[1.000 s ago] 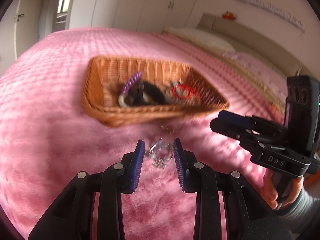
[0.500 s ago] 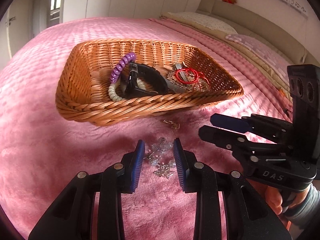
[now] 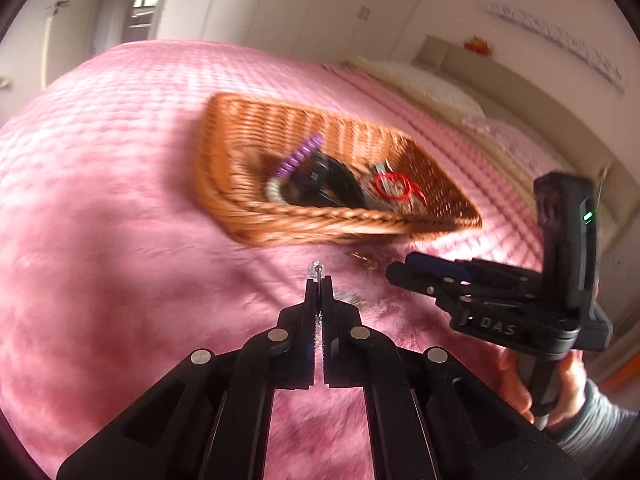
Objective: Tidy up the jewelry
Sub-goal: 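Grasp a small silver charm with the right tool while the left tool grasps another charm, then lower both charms into the basket and open both tools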
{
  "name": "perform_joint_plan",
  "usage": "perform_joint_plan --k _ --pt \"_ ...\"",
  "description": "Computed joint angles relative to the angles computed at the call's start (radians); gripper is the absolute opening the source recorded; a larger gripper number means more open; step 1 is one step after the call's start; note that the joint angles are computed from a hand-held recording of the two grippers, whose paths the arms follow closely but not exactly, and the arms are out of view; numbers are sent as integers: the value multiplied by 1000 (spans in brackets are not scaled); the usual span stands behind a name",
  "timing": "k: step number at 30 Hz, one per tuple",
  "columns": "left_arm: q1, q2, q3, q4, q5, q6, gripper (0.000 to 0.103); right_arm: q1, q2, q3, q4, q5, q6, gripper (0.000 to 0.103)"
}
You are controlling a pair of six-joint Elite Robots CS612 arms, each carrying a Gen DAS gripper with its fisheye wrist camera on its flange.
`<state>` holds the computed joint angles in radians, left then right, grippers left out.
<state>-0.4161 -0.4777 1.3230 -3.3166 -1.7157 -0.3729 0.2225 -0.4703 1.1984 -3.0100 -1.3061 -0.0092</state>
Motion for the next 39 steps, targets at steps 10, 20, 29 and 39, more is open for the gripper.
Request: perform_joint_plan --k 10,20,29,39 --pt "10 -3 18 -20 15 -59 0 22 21 -50 58 -42 -23 34" --pt "4 4 8 -2 42 -56 0 47 52 -116 112 -135 -12 22" --pt "2 7 8 -25 28 -26 0 49 14 -31 35 -102 -72 13" --pt "4 0 5 -105 -122 -12 0 17 -86 162 -104 -16 -54 13"
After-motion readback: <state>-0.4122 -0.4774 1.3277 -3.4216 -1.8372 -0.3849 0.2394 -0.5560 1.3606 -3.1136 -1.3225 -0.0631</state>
